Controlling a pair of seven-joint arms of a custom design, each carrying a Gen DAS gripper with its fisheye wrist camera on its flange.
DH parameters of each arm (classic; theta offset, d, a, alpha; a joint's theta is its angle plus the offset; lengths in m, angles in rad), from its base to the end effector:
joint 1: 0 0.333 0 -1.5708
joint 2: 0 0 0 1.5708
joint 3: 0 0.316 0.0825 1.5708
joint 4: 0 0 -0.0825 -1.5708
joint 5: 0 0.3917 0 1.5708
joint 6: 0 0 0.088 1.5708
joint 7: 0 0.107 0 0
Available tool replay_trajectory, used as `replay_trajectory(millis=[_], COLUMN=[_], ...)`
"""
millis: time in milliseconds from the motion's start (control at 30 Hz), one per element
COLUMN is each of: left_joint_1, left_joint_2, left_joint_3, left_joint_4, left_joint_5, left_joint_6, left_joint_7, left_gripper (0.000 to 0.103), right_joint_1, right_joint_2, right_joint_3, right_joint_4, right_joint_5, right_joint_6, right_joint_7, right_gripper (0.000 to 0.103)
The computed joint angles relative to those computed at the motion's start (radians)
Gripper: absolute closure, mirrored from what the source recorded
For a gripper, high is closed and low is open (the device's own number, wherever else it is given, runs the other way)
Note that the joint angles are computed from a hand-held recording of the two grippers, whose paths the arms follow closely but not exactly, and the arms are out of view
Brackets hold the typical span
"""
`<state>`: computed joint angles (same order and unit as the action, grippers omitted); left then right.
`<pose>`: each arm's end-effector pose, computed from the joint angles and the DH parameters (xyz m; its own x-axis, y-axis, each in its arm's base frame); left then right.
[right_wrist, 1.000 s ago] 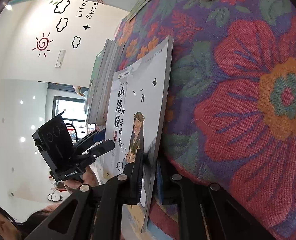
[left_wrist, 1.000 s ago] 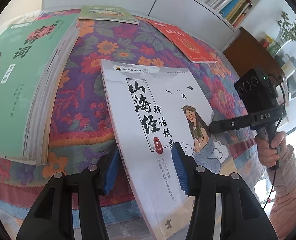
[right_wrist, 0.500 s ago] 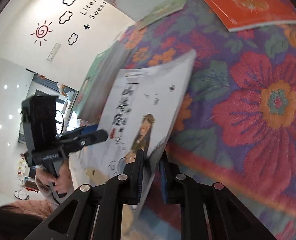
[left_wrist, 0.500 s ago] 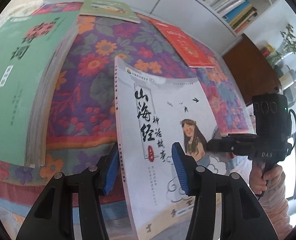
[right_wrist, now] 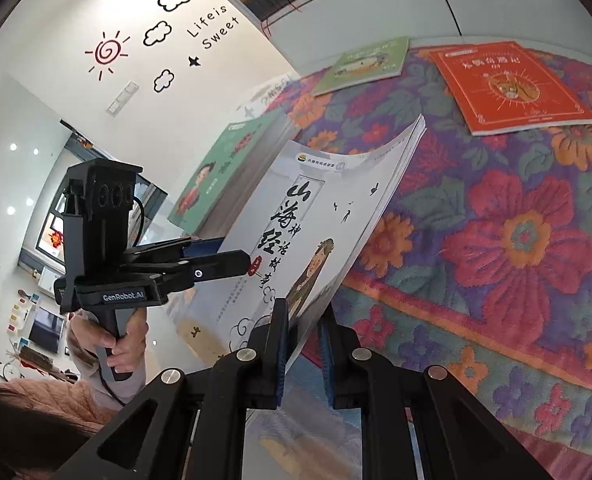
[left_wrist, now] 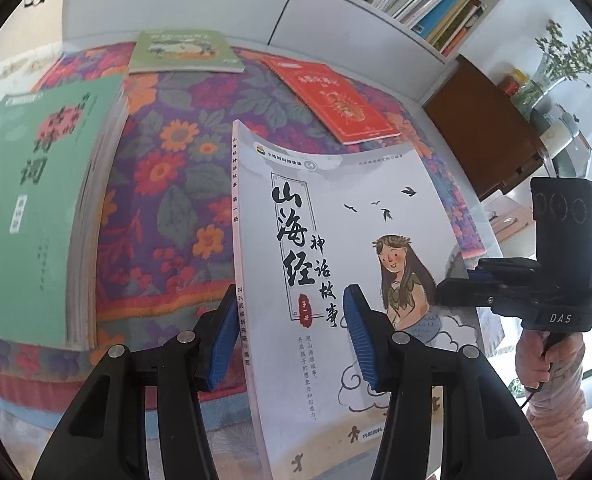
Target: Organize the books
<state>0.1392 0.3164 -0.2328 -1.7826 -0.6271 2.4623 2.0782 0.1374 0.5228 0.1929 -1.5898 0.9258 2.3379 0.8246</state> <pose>0.6744 -0.0489 0.4177 -0.2360 -0.8870 0.3970 -0.8920 0.0356 -0.4507 0.6839 0.2259 0.3620 0.4839 -0.6501 -0.5859 -0.8590 -0.2251 -0.4598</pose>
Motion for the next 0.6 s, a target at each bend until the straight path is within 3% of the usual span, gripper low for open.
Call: replay_trajectory(millis=[367, 600], left_joint_1=[0.027, 0.051], left_joint_2=[-0.008, -0.003], left_joint_3=[0.005, 0.022], left_joint_4=[0.075, 0.131], left_joint_5=[-0.052, -0.056], left_joint_6=[-0.047, -0.064], left_joint_7=[0.075, 0.094], left_gripper=[0.056, 0.056], right_joint_1=[0.021, 0.059], right_joint_2=[-0.034, 0.037], right_joint_3=[-0.002, 0.002], right_joint_4=[0.031, 0.169], right_joint_5=[-0.018, -0.082], right_joint_6=[0.027, 0.015], right_joint_7=[0.021, 0.070], right_gripper=[0.089, 0.089])
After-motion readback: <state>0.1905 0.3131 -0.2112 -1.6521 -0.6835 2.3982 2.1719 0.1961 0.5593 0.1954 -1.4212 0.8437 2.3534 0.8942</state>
